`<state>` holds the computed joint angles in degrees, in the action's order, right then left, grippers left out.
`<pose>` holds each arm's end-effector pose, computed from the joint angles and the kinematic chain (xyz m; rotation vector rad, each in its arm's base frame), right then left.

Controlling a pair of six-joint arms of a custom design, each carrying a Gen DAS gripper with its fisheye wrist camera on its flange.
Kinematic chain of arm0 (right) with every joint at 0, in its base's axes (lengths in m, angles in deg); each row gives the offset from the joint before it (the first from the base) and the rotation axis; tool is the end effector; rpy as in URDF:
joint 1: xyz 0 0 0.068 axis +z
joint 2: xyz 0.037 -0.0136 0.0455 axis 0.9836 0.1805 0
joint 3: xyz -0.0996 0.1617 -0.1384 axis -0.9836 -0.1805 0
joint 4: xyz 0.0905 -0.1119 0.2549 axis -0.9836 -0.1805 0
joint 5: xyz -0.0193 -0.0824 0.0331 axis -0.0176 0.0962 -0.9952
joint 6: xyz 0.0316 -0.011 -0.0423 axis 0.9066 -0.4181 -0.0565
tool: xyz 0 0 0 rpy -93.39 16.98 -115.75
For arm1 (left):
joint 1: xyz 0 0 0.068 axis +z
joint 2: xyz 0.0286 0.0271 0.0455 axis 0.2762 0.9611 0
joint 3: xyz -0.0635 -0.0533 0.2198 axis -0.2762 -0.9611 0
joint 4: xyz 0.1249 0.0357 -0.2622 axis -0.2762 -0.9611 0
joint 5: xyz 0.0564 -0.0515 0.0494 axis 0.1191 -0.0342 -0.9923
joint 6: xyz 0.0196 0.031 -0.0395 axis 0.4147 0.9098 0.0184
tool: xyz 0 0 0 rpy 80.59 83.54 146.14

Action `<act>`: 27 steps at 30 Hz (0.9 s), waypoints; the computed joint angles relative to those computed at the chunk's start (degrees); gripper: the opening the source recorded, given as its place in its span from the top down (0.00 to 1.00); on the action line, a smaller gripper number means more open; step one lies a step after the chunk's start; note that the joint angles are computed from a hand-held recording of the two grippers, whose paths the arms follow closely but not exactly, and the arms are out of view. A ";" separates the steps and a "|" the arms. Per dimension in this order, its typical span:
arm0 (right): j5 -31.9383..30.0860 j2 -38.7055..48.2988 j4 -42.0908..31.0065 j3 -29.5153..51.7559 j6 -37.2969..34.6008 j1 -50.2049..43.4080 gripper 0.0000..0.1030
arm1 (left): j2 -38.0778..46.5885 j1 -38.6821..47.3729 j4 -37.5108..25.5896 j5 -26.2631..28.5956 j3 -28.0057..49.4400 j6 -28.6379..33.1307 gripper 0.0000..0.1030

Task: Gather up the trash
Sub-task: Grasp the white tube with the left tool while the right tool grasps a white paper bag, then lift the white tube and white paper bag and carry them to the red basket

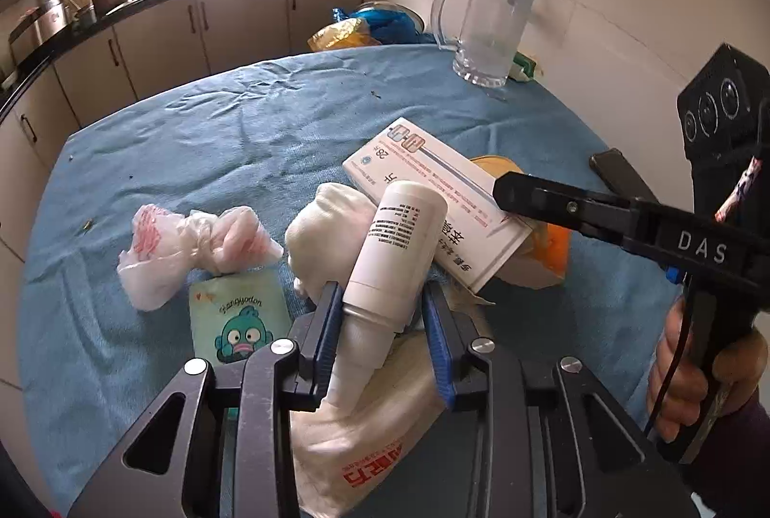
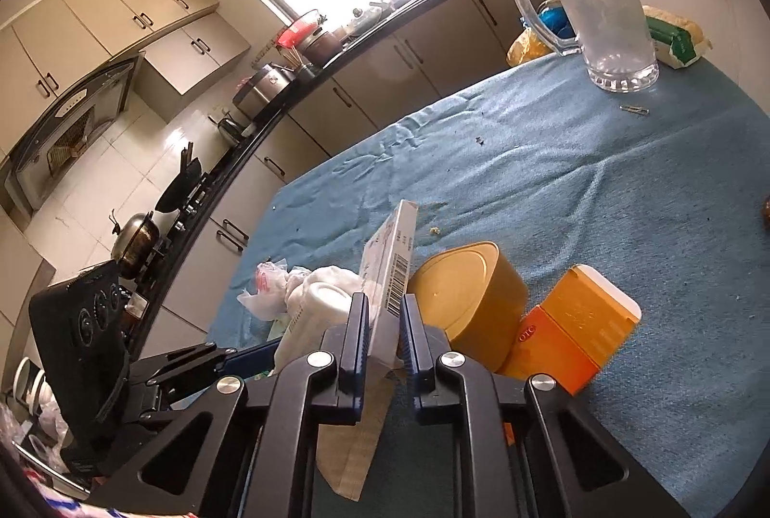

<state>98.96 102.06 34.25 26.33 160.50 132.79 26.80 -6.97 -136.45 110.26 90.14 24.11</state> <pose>0.1802 0.1995 0.1830 0.8755 1.9716 0.4528 0.3656 -0.1738 0.2153 1.4362 2.1789 -0.5936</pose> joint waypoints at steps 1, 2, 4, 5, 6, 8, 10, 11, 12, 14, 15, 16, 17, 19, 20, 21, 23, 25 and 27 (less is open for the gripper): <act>0.73 -0.02 -0.72 0.26 0.35 0.61 0.87 | -0.71 0.11 0.17 -0.02 -0.62 -0.33 0.69; 1.36 0.29 -1.47 0.80 0.69 1.11 0.87 | -1.79 0.20 0.52 -0.12 -1.58 -0.68 0.69; 2.83 0.89 -3.43 2.01 1.14 2.22 0.87 | -4.58 0.78 1.21 -0.11 -3.84 -1.04 0.69; 3.80 1.36 -4.70 2.88 1.45 2.92 0.88 | -6.17 1.20 1.37 0.11 -5.00 -1.13 0.69; 4.62 1.63 -5.46 3.51 1.43 3.55 0.94 | -7.37 1.64 1.13 0.57 -5.72 -1.01 0.69; 5.70 1.63 -5.94 4.04 1.42 4.69 0.99 | -9.75 2.74 0.19 2.17 -6.85 -0.77 0.69; 6.48 2.10 -6.59 4.94 1.19 5.31 0.99 | -12.22 3.93 -0.84 3.60 -7.96 -0.44 0.69; 6.51 2.32 -6.79 5.28 0.79 5.42 0.99 | -13.35 4.63 -1.45 4.33 -8.44 -0.13 0.68; 6.12 2.43 -6.27 5.40 0.03 5.29 0.98 | -14.59 5.76 -2.35 5.43 -8.93 0.49 0.68; 5.52 1.74 -4.77 4.21 0.03 5.17 0.97 | -17.25 7.99 -3.82 7.27 -10.39 1.62 0.68; 4.99 1.10 -4.00 3.27 0.36 4.93 0.89 | -18.85 9.34 -4.36 8.06 -11.49 2.34 0.68; 4.19 0.48 -2.95 2.39 0.01 4.55 0.81 | -20.45 10.75 -4.72 8.71 -12.68 3.13 0.68; 4.14 0.31 -2.65 2.02 -0.08 4.38 0.61 | -21.70 11.69 -4.83 8.98 -13.69 3.62 0.68; 5.62 1.53 -4.45 2.92 1.07 4.75 0.39 | -24.66 14.48 -5.00 9.40 -16.32 5.28 0.68; 5.68 2.09 -4.72 3.31 1.00 4.70 0.38 | -26.03 15.68 -4.73 9.46 -17.68 5.91 0.68; 5.54 2.49 -4.45 3.58 0.47 4.64 0.38 | -27.61 16.97 -4.26 9.47 -19.36 6.57 0.68; 5.44 2.82 -2.42 3.45 -0.91 4.87 0.38 | -30.38 19.85 -3.46 9.67 -22.59 8.01 0.68; 5.58 3.90 -0.94 4.41 -2.99 5.48 0.38 | -30.95 22.35 -3.93 10.45 -23.90 9.17 0.68; 4.51 6.26 -0.61 7.17 -5.80 5.90 0.38 | -30.35 24.91 -5.32 11.44 -24.18 10.13 0.68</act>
